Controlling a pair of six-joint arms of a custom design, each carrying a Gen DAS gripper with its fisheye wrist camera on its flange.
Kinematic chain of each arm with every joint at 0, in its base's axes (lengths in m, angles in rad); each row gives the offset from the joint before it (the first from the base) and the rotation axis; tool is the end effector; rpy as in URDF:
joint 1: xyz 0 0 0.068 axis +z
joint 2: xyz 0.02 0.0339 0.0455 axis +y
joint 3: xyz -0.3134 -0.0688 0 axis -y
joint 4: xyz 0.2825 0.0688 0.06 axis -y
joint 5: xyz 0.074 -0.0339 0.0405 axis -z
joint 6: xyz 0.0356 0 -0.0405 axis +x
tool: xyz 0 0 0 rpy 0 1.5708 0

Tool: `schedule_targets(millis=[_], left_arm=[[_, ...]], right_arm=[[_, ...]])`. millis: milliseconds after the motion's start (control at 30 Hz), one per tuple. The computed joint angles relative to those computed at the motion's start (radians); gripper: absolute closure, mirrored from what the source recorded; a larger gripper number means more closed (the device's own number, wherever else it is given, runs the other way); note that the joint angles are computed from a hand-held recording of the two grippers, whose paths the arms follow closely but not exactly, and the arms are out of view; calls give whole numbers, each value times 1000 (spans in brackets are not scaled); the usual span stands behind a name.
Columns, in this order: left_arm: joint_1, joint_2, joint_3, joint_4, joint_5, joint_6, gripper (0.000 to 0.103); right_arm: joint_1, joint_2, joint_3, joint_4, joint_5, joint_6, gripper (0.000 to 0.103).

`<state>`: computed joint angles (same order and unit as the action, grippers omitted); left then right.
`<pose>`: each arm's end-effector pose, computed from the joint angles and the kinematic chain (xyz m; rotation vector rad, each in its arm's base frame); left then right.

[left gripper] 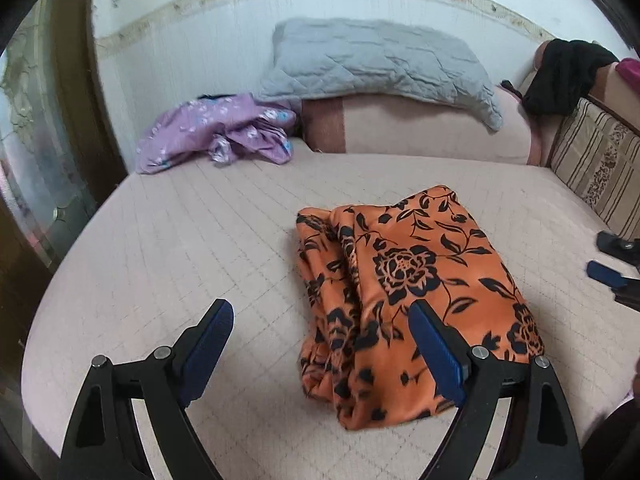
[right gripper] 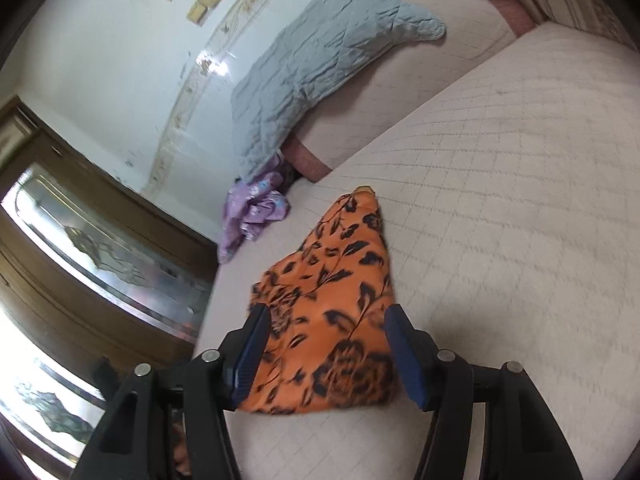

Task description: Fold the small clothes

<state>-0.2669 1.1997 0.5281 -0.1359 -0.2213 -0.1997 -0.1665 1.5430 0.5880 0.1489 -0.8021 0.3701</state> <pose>0.2336 -0.0558 0.1982 -0.0258 2.3533 0.0360 0.2920 -0.0231 0.1596 0.2277 2.2832 1.0466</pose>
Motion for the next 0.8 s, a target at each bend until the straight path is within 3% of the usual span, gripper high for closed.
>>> schedule_targets(millis=[67, 200, 400, 600, 800], left_arm=[[41, 66, 38, 0, 83, 4, 13], [80, 203, 85, 12, 147, -34, 13], [101, 254, 104, 12, 232, -43, 13], [117, 307, 113, 16, 255, -52, 13], [74, 323, 114, 35, 183, -33, 13]], right_arm=[[25, 84, 65, -20, 15, -2, 40], [69, 207, 159, -47, 38, -3, 39], [160, 311, 251, -85, 104, -19, 38], [229, 337, 282, -60, 129, 6, 38], [255, 364, 302, -41, 150, 28, 38]])
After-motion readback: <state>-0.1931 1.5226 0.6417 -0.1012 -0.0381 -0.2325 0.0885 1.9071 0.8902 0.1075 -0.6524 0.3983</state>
